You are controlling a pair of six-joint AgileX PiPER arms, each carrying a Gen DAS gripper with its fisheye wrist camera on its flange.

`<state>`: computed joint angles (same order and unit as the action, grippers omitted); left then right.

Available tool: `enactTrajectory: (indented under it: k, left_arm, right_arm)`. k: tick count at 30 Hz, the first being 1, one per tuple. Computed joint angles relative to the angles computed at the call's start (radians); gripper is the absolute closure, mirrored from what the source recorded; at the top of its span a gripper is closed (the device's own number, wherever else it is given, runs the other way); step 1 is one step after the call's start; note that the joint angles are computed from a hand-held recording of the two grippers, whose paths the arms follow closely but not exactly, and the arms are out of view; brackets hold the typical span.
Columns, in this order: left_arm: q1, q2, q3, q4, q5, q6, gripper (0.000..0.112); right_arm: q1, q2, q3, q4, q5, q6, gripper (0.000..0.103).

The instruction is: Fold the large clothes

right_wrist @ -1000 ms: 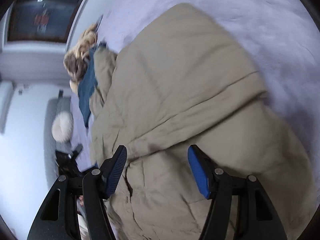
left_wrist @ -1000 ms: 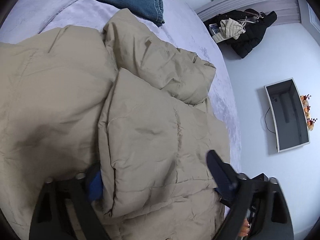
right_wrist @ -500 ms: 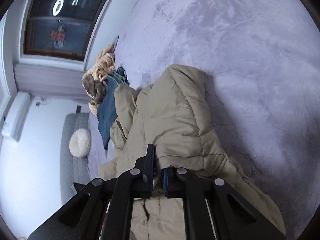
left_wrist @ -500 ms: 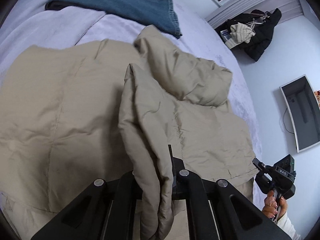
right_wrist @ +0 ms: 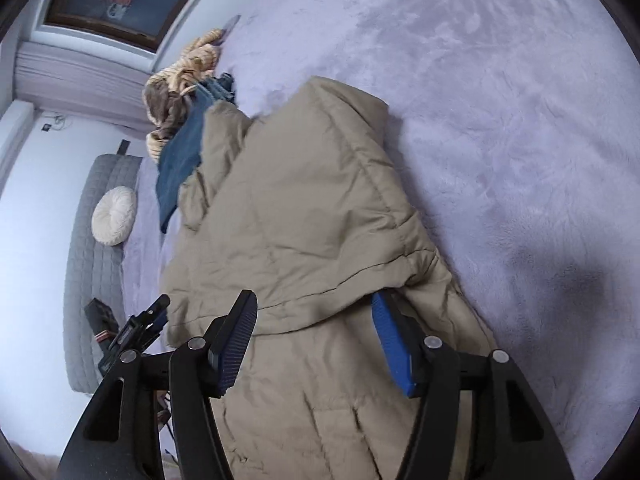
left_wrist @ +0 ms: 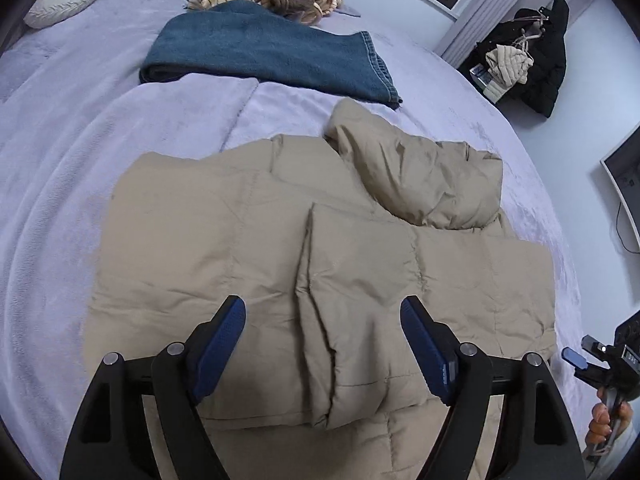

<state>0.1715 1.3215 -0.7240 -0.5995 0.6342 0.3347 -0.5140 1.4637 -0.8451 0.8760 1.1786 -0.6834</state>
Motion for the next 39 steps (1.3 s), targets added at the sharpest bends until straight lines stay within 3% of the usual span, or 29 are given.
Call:
enactTrajectory:
  k: [2, 3, 4, 7, 10, 11, 12, 14, 16, 20, 23, 24, 25, 30, 35, 39]
  left_arm:
    - [0.040, -0.034, -0.001, -0.007, 0.016, 0.022, 0.052]
    - [0.052, -0.026, -0.020, -0.024, 0.044, 0.052, 0.072]
    - [0.054, -0.021, -0.030, -0.042, 0.059, 0.075, 0.080]
    - [-0.016, 0.013, -0.070, -0.070, 0.060, 0.111, 0.080]
    - [-0.142, 0.076, -0.096, 0.036, -0.008, 0.009, 0.080]
    - [-0.181, 0.105, -0.104, 0.113, -0.037, -0.062, 0.080]
    - [-0.217, 0.137, -0.113, 0.208, -0.064, -0.150, 0.080]
    - [-0.238, 0.187, -0.121, 0.277, -0.092, -0.212, 0.080]
    - [-0.230, 0.211, -0.125, 0.247, -0.102, -0.186, 0.080]
    - [-0.267, 0.241, -0.143, 0.288, -0.135, -0.224, 0.080]
    - [-0.289, 0.266, -0.142, 0.319, -0.166, -0.252, 0.080]
    - [-0.295, 0.264, -0.133, 0.325, -0.178, -0.256, 0.080]
    - [-0.301, 0.257, -0.123, 0.340, -0.187, -0.269, 0.080]
    - [-0.325, 0.174, -0.106, 0.464, -0.135, -0.397, 0.080]
    - [-0.292, 0.045, -0.036, 0.448, -0.090, -0.385, 0.080]
    - [-0.277, 0.029, 0.033, 0.442, -0.092, -0.386, 0.080]
  right_arm:
    - [-0.028, -0.023, -0.011, 0.018, -0.043, 0.006, 0.039]
    - [-0.028, -0.012, -0.023, 0.017, -0.074, 0.022, 0.039]
    - [-0.024, 0.021, -0.040, 0.020, -0.108, 0.045, 0.039]
    - [-0.002, 0.162, -0.086, 0.075, -0.170, 0.087, 0.039]
    - [0.041, 0.329, -0.147, 0.157, -0.174, 0.129, 0.039]
    - [0.044, 0.371, -0.157, 0.210, -0.140, 0.117, 0.051]
    - [0.049, 0.398, -0.163, 0.269, -0.102, 0.090, 0.080]
    - [0.079, 0.383, -0.181, 0.305, -0.101, 0.059, 0.087]
    - [0.108, 0.367, -0.227, 0.240, -0.133, 0.068, 0.093]
    - [0.190, 0.372, -0.305, -0.043, -0.266, 0.186, 0.095]
    - [0.211, 0.413, -0.313, -0.135, -0.345, 0.222, 0.096]
    - [0.218, 0.427, -0.312, -0.160, -0.365, 0.230, 0.103]
    - [0.212, 0.431, -0.299, -0.156, -0.377, 0.204, 0.103]
    - [0.235, 0.324, -0.225, -0.238, -0.424, 0.237, 0.102]
    - [0.247, 0.082, -0.093, -0.325, -0.446, 0.258, 0.102]
    - [0.292, -0.074, 0.003, -0.362, -0.433, 0.251, 0.102]
